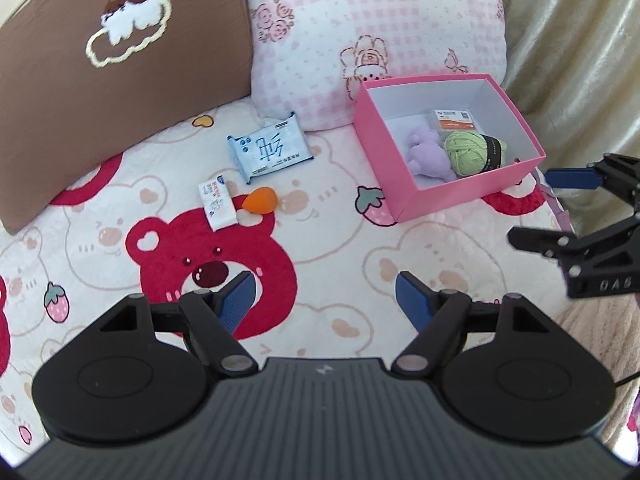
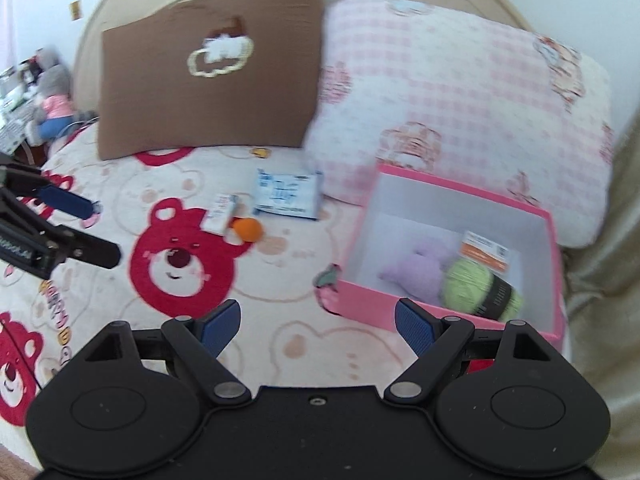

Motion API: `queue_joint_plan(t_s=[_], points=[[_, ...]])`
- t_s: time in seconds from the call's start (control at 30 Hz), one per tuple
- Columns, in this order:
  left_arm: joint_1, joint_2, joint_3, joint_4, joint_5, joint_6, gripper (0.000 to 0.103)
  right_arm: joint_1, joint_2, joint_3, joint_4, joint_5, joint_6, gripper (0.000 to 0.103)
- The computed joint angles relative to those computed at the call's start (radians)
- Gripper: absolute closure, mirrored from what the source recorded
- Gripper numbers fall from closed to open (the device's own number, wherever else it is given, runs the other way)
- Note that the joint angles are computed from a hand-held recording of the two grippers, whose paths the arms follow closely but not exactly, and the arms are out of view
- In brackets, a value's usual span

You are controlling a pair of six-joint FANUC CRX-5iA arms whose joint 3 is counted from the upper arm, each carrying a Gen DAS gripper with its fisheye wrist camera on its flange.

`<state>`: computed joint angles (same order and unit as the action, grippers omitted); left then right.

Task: Organize objects
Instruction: 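Raise the left tool out of the box and move toward the white tissue pack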

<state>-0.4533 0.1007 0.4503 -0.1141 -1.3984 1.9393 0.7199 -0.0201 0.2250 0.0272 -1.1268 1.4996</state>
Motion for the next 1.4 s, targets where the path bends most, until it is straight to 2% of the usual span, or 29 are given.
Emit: queue_joint_plan(t_s=[0.1, 0.23, 0.33, 0.6, 0.67, 0.77, 0.87, 0.93, 1.0, 1.1, 1.4], points=[[0.01, -0.026, -0.042, -0.002, 0.028, 0.013, 0.017, 0.017, 0.013, 0.007, -0.026, 0.007, 0.031, 0.016], [0.04, -0.061, -0.118, 0.025, 0.103, 0.014, 0.017, 0.029, 0.041, 0.019, -0.069, 0.02, 0.067, 0.016], [0.046, -0.068, -0.142, 0.0, 0.125, 0.014, 0.017, 0.041, 0.061, 0.016, -0.085, 0.045, 0.1, 0.016], [0.1, -0.099, -0.254, -0.006, 0.242, -0.008, 0.017, 0.124, 0.065, -0.139, 0.028, 0.293, 0.12, 0.016], [0.107, -0.096, -0.263, -0.021, 0.244, 0.0, 0.017, 0.119, 0.084, -0.127, -0.022, 0.31, 0.166, 0.016], [0.122, -0.107, -0.3, -0.022, 0.287, -0.004, 0.017, 0.106, 0.107, -0.1, -0.121, 0.325, 0.279, 0.017], [0.141, -0.112, -0.333, -0.009, 0.326, -0.018, 0.017, 0.121, 0.121, -0.116, -0.101, 0.379, 0.307, 0.017], [0.16, -0.112, -0.359, 0.01, 0.357, -0.025, 0.017, 0.115, 0.147, -0.088, -0.127, 0.365, 0.323, 0.017], [0.189, -0.115, -0.396, 0.051, 0.407, -0.052, 0.017, 0.103, 0.191, -0.03, -0.159, 0.309, 0.337, 0.017], [0.245, -0.115, -0.465, 0.16, 0.487, -0.124, 0.017, 0.082, 0.259, 0.055, -0.206, 0.234, 0.335, 0.018], [0.31, -0.086, -0.535, 0.229, 0.574, -0.18, 0.019, 0.057, 0.355, 0.138, -0.288, 0.221, 0.328, 0.02]])
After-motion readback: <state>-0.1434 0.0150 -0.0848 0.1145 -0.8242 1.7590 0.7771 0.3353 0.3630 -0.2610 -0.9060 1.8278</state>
